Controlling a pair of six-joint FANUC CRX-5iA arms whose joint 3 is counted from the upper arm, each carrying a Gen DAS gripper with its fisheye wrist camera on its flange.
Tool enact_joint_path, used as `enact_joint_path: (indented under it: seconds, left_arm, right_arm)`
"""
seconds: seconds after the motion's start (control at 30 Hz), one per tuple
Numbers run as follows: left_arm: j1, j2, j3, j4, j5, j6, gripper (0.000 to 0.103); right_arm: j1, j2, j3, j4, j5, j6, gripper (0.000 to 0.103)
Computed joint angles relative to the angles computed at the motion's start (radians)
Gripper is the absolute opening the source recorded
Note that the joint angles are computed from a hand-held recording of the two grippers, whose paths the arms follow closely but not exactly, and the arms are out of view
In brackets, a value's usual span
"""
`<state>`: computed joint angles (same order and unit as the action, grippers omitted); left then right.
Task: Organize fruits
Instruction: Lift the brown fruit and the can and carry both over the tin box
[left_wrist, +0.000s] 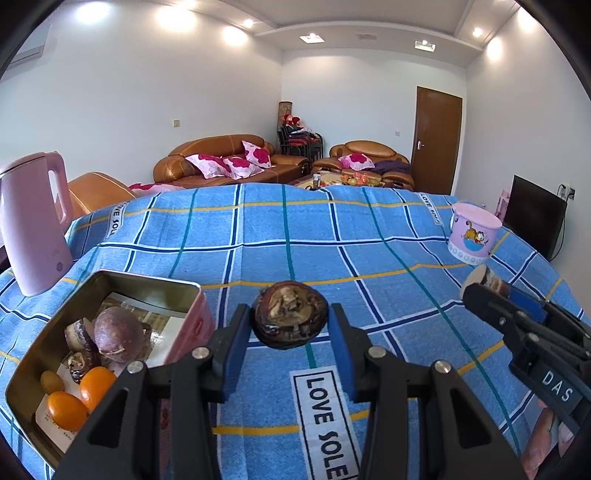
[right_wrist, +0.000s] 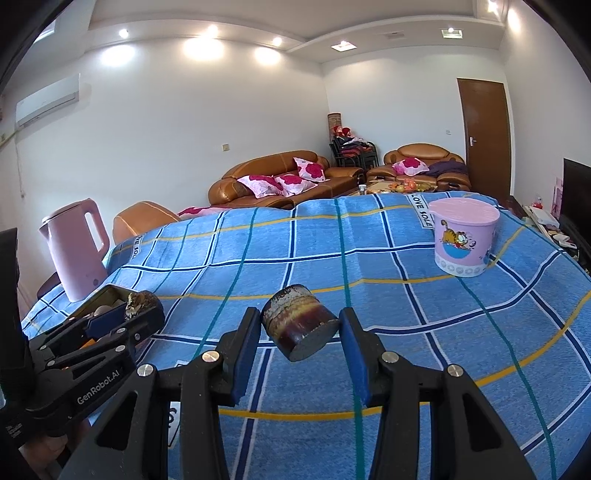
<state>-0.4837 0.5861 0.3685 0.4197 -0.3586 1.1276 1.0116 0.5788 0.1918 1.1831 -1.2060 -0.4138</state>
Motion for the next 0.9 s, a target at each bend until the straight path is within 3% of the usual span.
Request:
enact_joint_path:
  seconds: [0.9]
  left_arm:
    - [0.051, -0.108, -0.17, 0.146, 0.082, -0.151, 0.044]
  right_arm:
    - [0.014, 0.112, 0.223, 0.001, 0.063, 0.192, 0.046]
